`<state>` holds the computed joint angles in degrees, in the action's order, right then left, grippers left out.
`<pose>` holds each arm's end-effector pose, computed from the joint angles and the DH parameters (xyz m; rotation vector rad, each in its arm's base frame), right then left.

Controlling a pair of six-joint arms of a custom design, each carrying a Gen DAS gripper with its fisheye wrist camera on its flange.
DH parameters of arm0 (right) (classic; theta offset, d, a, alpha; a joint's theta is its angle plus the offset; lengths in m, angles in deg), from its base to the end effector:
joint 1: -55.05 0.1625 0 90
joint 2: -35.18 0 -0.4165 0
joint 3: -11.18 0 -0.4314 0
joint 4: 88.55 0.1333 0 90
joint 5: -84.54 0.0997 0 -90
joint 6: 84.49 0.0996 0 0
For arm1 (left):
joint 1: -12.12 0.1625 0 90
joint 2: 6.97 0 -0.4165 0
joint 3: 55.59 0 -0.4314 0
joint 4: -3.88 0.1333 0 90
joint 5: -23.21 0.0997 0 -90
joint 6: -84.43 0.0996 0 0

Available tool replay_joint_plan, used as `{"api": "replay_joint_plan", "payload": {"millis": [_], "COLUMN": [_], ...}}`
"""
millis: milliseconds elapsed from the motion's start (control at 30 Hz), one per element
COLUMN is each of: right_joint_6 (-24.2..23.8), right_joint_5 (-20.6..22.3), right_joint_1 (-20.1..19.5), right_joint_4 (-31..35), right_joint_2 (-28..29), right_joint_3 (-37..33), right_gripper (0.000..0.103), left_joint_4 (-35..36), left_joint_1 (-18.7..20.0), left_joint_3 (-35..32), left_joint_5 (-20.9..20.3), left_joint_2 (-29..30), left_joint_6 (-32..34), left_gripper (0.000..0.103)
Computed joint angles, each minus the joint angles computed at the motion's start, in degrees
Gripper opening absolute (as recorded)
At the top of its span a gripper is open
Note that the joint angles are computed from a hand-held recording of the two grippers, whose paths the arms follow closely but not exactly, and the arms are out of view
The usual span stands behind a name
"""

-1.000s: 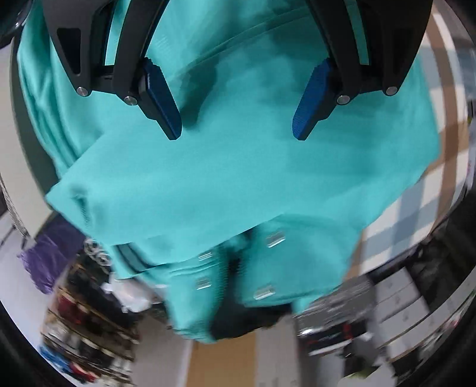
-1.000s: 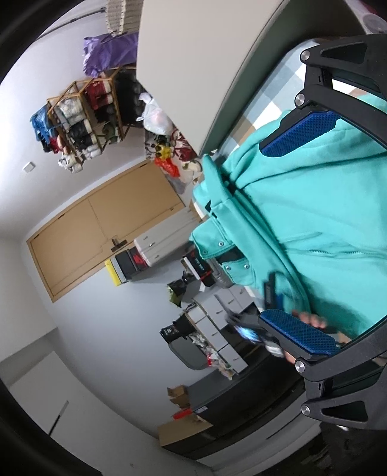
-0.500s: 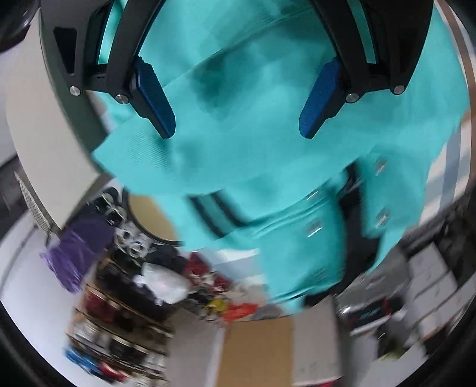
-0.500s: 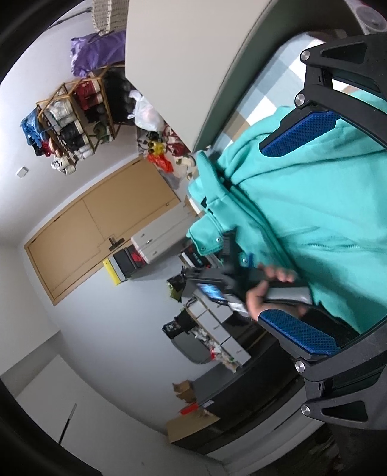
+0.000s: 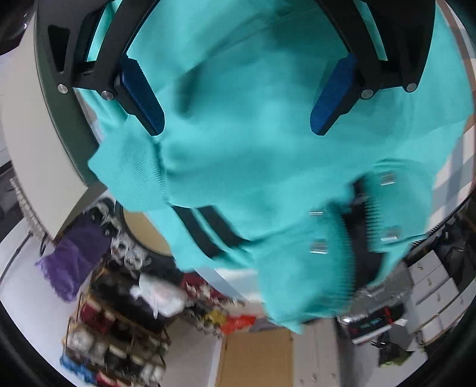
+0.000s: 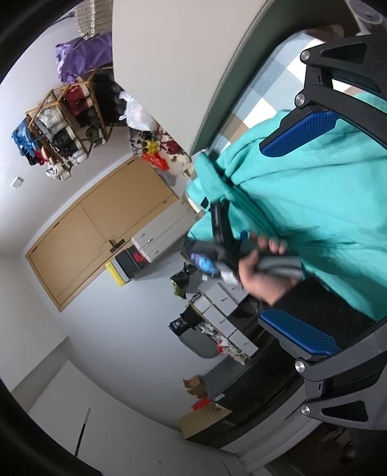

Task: Fold large clothes
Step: 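Open the left gripper and smooth the folded sleeve flat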

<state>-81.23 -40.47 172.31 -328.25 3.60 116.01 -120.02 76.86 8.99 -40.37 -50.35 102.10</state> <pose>0.3342 -0.4823 0.0453 -0.0789 -2.3178 1.8970 -0.1900 -0.8190 0.2275 0.9144 2.5167 -0.3388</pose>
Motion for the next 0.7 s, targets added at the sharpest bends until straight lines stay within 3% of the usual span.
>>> {"api": "replay_joint_plan", "payload": {"millis": [133,333,433,500,600,700], "right_joint_6": [-0.61,-1.72,-3.73,-5.26,-7.14,-6.56], "right_joint_5": [-0.18,-1.33,-2.63,-3.98,-6.23,-7.1], "right_joint_1": [0.41,1.28,1.89,2.27,2.52,2.34], "right_joint_4": [-0.7,0.53,2.33,3.54,5.41,8.36], "right_joint_2": [0.51,1.58,2.38,2.93,3.6,3.63], "right_joint_3": [-0.44,-2.21,-3.87,-4.98,-6.51,-7.12], "right_gripper": [0.103,0.103,0.103,0.103,0.103,0.103], "left_joint_4": [-13.65,-4.83,-12.05,-15.06,-15.68,-18.27], "left_joint_1": [4.17,11.68,11.38,10.53,10.01,9.87], "left_joint_3": [4.79,-1.81,2.22,3.84,6.42,12.73], "left_joint_5": [0.05,3.67,8.32,10.4,5.86,-2.11], "left_joint_2": [-5.22,-2.96,-3.06,-3.09,-6.18,-13.08], "left_joint_6": [2.49,-4.6,5.05,6.98,4.83,2.44], "left_gripper": [0.097,0.094,0.094,0.094,0.094,0.095]}}
